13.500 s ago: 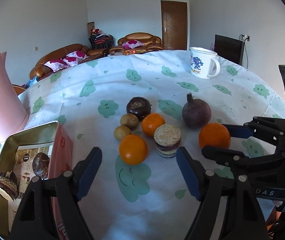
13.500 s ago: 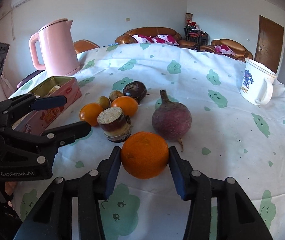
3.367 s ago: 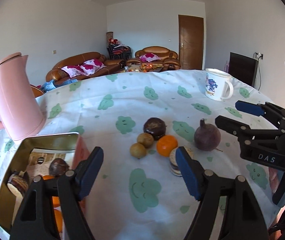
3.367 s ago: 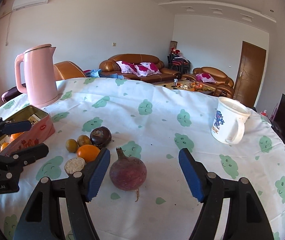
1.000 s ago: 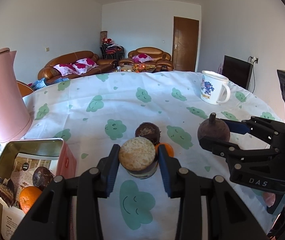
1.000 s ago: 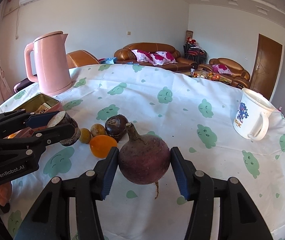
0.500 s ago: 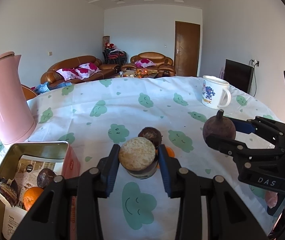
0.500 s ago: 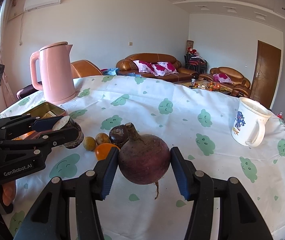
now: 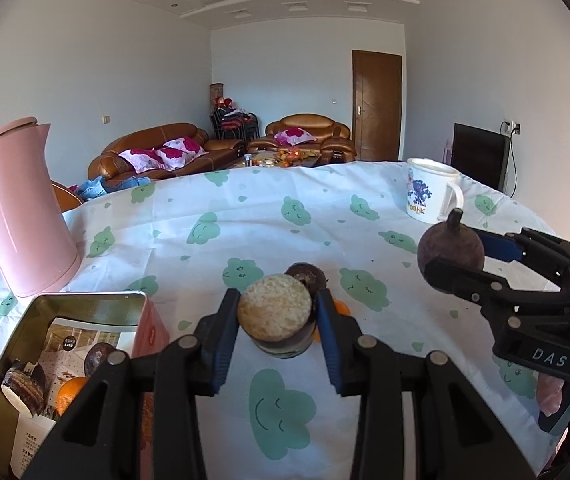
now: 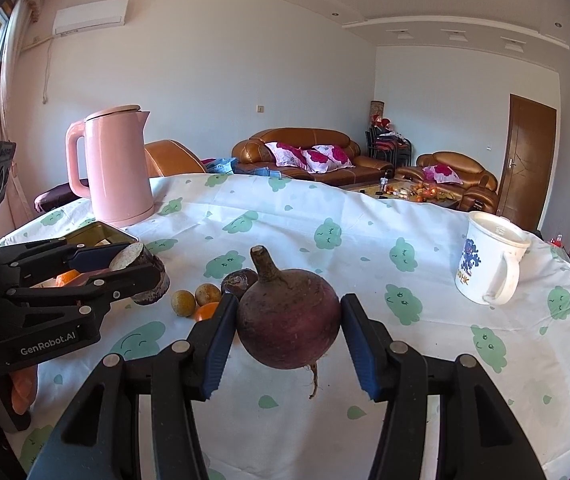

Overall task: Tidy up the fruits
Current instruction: 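Lift the roll and purple fruit with both grippers toward the tin box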

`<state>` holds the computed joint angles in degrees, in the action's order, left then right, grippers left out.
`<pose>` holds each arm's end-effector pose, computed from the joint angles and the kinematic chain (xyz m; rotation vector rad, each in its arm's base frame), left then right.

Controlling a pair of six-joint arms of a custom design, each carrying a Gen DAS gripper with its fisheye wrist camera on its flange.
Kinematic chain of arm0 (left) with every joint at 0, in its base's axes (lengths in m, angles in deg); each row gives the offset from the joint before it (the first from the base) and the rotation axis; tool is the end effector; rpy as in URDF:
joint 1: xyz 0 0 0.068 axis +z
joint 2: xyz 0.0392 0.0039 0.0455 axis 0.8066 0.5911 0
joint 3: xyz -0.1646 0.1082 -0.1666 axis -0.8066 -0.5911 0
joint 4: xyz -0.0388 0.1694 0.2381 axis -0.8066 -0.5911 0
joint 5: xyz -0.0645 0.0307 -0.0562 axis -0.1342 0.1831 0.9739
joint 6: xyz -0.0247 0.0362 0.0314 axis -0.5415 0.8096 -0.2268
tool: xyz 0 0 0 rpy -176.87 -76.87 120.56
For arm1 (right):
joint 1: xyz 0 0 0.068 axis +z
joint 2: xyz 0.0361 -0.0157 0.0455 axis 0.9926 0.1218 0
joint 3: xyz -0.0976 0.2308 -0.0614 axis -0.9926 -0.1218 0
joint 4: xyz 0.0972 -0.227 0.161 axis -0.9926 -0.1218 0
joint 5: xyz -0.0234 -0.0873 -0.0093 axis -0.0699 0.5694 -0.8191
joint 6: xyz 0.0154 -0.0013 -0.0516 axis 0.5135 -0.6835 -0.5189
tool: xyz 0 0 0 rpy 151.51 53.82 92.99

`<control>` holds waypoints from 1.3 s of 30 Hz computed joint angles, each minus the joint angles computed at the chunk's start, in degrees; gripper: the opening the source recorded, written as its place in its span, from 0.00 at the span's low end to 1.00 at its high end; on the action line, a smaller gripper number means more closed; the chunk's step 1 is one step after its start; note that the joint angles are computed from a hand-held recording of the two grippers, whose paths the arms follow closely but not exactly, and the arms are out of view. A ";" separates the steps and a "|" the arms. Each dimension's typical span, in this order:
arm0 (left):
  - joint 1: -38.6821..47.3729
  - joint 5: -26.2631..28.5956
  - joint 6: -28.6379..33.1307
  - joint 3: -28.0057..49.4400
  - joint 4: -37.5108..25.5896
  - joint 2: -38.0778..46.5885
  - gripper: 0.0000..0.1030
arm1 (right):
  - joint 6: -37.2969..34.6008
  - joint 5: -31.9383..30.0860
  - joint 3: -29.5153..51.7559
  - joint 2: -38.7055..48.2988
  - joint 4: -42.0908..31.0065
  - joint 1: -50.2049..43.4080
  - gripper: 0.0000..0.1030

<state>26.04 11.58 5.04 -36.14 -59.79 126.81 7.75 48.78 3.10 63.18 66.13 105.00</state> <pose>0.2757 -0.1512 0.1263 0.7095 1.9814 -0.3930 0.1977 0.0646 0.1240 0.0421 2.0309 -0.0724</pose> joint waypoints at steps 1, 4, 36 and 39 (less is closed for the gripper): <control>-0.04 -0.11 0.02 -0.11 0.18 -0.09 0.38 | -0.06 0.04 -0.06 -0.04 0.16 0.01 0.53; -0.17 -0.46 0.07 -0.43 0.57 -0.38 0.38 | -0.14 0.51 -0.31 -0.47 0.34 0.35 0.53; -1.33 -4.17 0.11 -7.52 9.89 -5.89 0.38 | -2.79 8.45 -5.70 -9.79 3.37 6.11 0.53; -1.64 -4.76 0.42 -8.33 10.87 -6.52 0.36 | -3.27 9.29 -6.04 -10.21 3.78 6.77 0.53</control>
